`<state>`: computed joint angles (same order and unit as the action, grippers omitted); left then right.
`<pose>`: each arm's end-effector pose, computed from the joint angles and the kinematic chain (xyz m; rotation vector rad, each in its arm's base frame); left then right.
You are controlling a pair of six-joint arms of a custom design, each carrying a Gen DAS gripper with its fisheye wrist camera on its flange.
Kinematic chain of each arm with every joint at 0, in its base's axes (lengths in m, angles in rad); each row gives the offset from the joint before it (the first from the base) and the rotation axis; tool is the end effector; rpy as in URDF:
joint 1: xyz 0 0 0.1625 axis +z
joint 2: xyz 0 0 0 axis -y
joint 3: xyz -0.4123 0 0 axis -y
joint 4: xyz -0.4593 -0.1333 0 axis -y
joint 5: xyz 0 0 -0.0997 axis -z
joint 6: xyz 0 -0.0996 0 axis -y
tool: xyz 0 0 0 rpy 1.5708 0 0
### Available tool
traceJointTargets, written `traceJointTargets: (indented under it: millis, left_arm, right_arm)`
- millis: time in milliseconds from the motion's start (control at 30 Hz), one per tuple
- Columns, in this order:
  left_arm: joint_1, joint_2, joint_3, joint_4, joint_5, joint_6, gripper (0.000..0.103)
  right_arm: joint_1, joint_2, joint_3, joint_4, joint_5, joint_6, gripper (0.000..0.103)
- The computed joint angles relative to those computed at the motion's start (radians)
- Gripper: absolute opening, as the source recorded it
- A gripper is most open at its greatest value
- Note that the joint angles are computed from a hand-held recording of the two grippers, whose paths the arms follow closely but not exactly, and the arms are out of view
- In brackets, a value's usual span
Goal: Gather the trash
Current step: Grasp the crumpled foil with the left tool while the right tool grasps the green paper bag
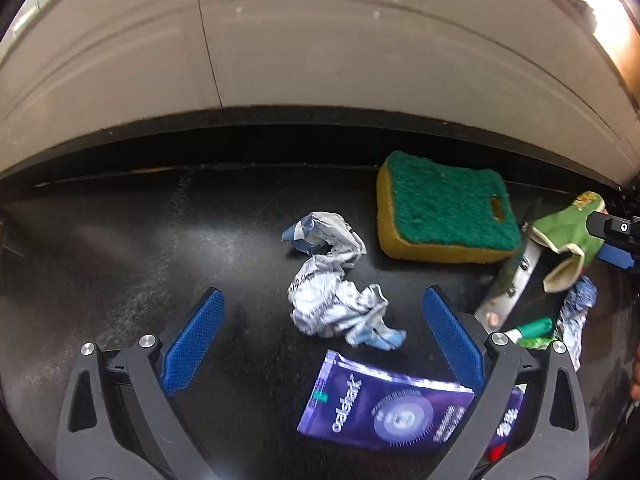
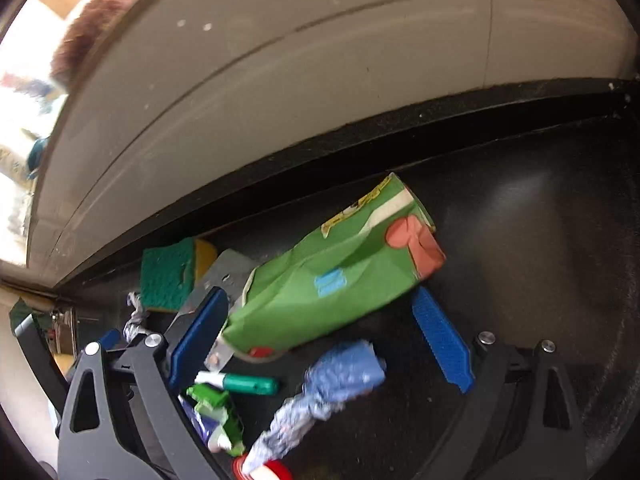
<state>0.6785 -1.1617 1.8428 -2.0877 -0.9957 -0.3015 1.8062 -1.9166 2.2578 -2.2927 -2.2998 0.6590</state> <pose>-0.3537 -0.5260 0.1528 0.8065 2.4359 -0.2518 0.1615 -0.3862 0.3648 -0.7086 -2.4170 0.8509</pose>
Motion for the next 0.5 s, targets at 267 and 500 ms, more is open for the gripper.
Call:
traceJointTargets:
  millis: [267,500]
  left_arm:
    - [0.018,0.038,-0.033,-0.031,-0.015,0.036,0.039]
    - [-0.017,-0.009,-0.04,0.009,-0.016,0.025,0.036]
  right_arm:
    - [-0.018,0.004,0.005,-0.052,0.039,-0.03,0.045]
    - [0.116,-0.002,-0.026,-0.001,-0.046,-0.024,0.037]
